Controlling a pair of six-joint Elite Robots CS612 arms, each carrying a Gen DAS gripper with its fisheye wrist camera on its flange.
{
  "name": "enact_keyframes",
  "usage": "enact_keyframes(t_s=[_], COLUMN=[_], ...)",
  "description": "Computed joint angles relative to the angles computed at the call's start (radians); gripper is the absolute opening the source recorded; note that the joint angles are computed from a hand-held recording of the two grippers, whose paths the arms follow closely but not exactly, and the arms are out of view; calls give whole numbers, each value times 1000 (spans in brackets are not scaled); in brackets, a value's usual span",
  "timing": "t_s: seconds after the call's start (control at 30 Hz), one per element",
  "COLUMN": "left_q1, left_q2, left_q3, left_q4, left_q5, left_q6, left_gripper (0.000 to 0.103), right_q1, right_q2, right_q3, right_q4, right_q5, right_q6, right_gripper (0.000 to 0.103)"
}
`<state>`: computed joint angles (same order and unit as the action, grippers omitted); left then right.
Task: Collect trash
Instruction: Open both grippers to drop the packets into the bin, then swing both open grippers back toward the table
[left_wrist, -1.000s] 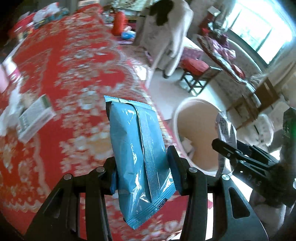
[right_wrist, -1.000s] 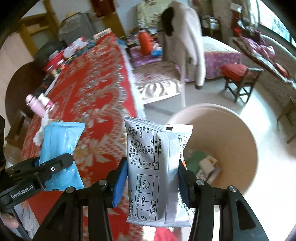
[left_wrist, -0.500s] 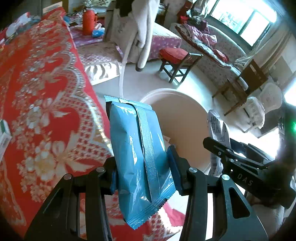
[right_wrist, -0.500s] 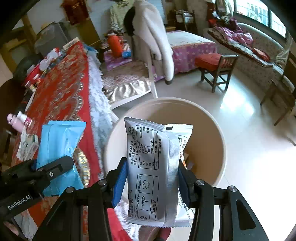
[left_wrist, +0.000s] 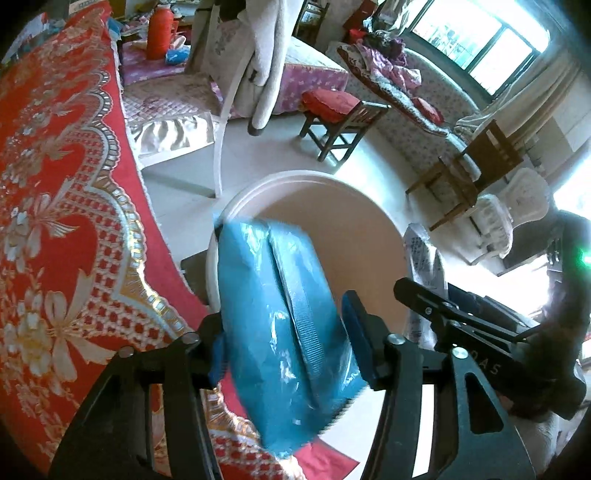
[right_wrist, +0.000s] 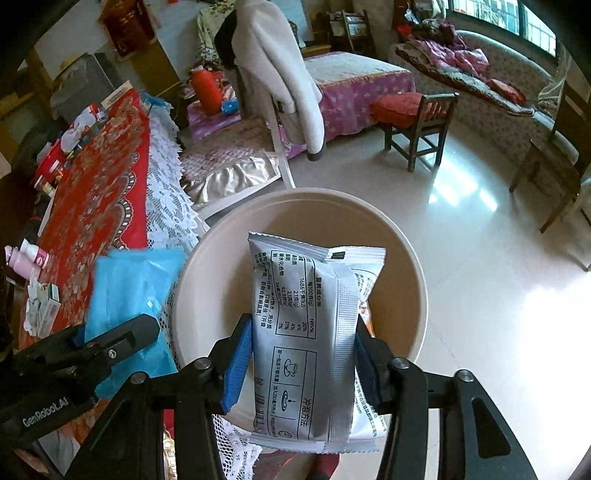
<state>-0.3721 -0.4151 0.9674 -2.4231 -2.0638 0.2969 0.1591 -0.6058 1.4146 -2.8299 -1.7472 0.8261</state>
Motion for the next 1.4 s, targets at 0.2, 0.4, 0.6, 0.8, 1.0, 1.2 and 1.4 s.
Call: enact_keyframes(t_s=[0.2,0.4,0.6,0.8,1.0,1.2,1.4], left_q1=[2,6,18,36,61,84,116], left_q2=[10,2,-11,-26,-35,-41,-41], left_q3=[-21,-2,22,56,66,67,59], left_q4=[11,-26,-93,-168,-209,-237,-266], left_q5=[-20,9,44,70,78,103,130], left_q6=[-2,-24,-67,-102,-144,-175,-227], left_gripper=[62,62,62,62,62,62,62], right_q1=[-8,1,20,38,56,70,88], right_q2=[1,0,4,13,32,63,107], right_q3=[7,1,-27,-72,-131,-205,-303], right_q4=[-9,9,58,95,120,139,162], right_q5=[22,14,-38,-81,-102,-88,-63], right_q6=[34,1,-45,-97,-146,-191,-245], right_gripper=[52,53,53,53,53,53,53])
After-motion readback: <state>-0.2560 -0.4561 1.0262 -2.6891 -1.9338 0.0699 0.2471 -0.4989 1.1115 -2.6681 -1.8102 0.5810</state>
